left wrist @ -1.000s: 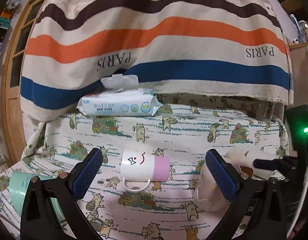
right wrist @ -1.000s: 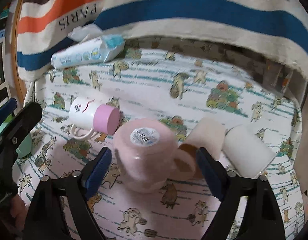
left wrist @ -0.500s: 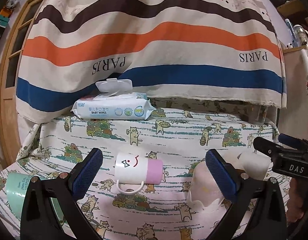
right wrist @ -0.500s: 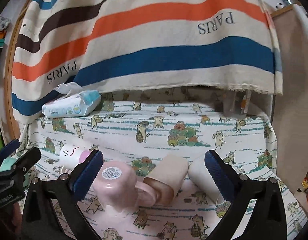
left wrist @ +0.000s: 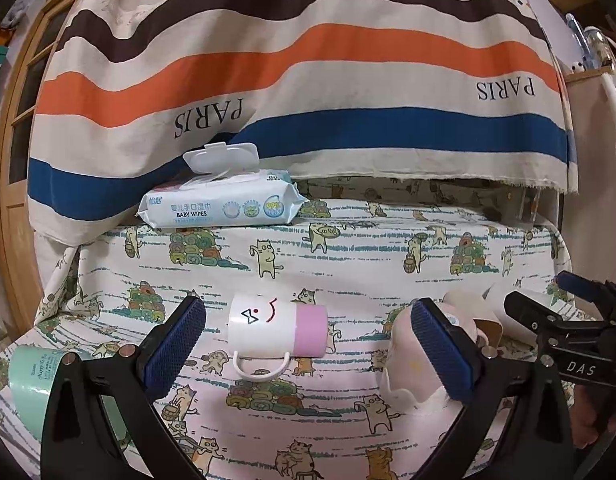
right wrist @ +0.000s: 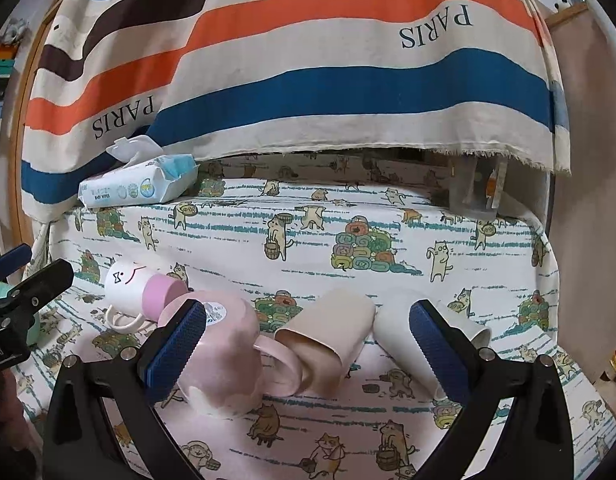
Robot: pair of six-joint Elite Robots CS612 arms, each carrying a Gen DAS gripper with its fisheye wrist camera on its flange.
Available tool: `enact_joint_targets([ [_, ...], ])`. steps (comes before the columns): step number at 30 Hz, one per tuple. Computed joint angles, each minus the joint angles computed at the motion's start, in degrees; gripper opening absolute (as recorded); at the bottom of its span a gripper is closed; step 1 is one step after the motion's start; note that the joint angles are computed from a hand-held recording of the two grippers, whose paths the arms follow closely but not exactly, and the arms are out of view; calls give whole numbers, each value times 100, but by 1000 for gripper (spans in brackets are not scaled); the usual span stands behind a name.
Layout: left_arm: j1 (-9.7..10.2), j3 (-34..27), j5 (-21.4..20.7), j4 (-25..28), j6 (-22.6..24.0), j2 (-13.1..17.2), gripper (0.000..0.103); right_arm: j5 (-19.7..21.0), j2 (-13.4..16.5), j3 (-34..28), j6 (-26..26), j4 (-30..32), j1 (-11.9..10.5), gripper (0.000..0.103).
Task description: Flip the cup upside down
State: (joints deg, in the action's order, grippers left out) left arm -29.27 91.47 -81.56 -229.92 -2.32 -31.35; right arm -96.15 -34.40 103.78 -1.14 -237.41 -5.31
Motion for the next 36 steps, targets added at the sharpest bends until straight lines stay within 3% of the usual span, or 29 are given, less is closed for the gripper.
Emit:
enact_joint_targets([
  [3,-11,-7,-60,141,85,-3,102,137,-25,19,23,159,-14,102],
  [6,5,-38,-193,369,51,-18,102,8,-30,3,100,269,0,102],
  [10,43,-143,-309,1107,-133,-66,102,-60,-33,-11,161,355,3,102],
  [12,54,-133,-355,963,-187,-44,102,-64,-30,-12,142,346,8,102],
  [18,19,-105,-596,874,215,-45,102,-105,-22,-18,198,304,13,102],
  [23,35,-109,-476,928,0,-56,102,-100,-33,0,176,311,8,102],
  [36,10,-98,-313,870,33,-50,102,-97,-38,3,178,324,4,102],
])
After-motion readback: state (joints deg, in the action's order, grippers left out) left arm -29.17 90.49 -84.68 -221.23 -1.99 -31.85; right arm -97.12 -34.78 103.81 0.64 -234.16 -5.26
